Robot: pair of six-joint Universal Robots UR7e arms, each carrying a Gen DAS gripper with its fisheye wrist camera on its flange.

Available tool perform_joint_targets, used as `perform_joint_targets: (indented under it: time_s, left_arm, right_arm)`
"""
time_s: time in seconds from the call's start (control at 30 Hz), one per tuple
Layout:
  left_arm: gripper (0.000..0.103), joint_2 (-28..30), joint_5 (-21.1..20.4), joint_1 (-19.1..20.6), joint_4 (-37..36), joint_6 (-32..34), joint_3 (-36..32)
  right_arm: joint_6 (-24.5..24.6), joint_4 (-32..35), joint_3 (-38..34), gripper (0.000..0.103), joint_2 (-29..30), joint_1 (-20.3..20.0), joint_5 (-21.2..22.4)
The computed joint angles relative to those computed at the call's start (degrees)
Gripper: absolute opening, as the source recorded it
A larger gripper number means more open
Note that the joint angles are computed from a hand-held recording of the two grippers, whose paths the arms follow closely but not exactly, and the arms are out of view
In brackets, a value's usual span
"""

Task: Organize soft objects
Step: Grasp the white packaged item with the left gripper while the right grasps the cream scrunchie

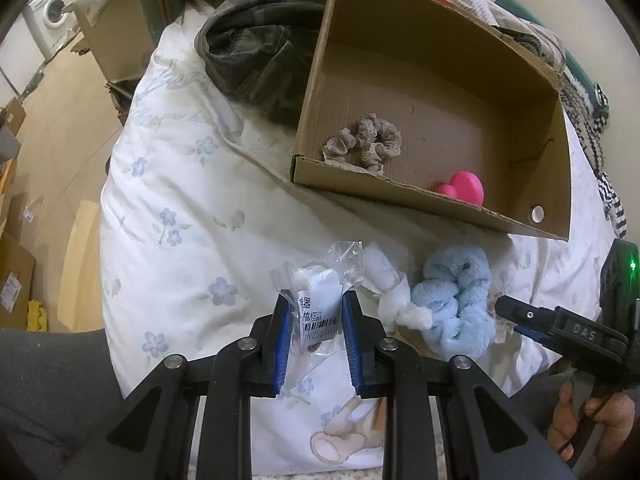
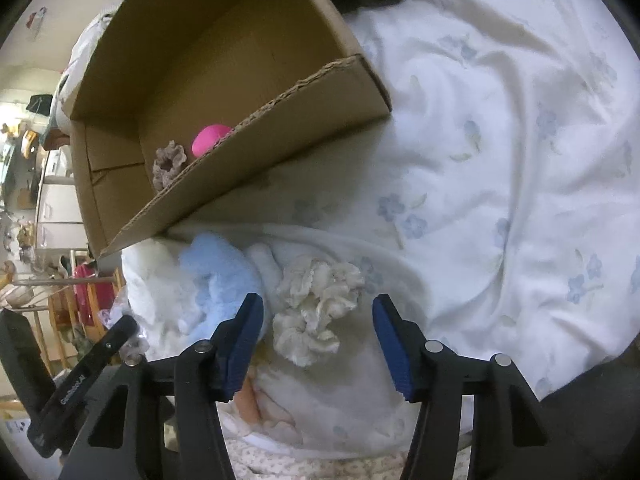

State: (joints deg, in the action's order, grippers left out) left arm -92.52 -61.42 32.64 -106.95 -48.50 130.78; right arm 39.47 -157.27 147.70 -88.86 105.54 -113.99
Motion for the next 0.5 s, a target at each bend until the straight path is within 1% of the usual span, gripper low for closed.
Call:
perform_joint_targets:
  time_s: [0.03,0.07,0.13,0.17,0.27,0.5]
  left_arm:
    - [0.022,0.06,0.34,-0.03,0.01,-0.22,0.02]
    - [0.022,0.06,0.63,0.01,-0.11,-0.31,0.07]
    - [0.022,-0.01,0.72,0.16,-0.35,-0.29,0.14]
    - [0.022,-0.12,0.87,0.17,-0.24,-0.44,0.18]
    - [0.022,-0.23,1.04,0.43,0.04,-0.84,0.17]
    - [0.022,-1.21,1.79,-0.37,0.69,-1.90,0.31]
  right_arm:
    - [-0.09,-0.20,-0.28,0.043,0.82,0.30,-0.69]
    - [-0.66,-0.40,-0.47,0.028,1.50,0.27,-0.63]
    - [-1.41,-0.64,-0.85,0.023,2.60,0.36,-0.34]
    - [-1.71,-0.84,-0.99,0.017,3.01,0.77,-0.63]
    - [-2.28,-1.11,-1.62,0.014,3.32,2.56,-2.21]
    - [-2.51,-3.77,-1.44,0.014,1.34,7.29,-6.00]
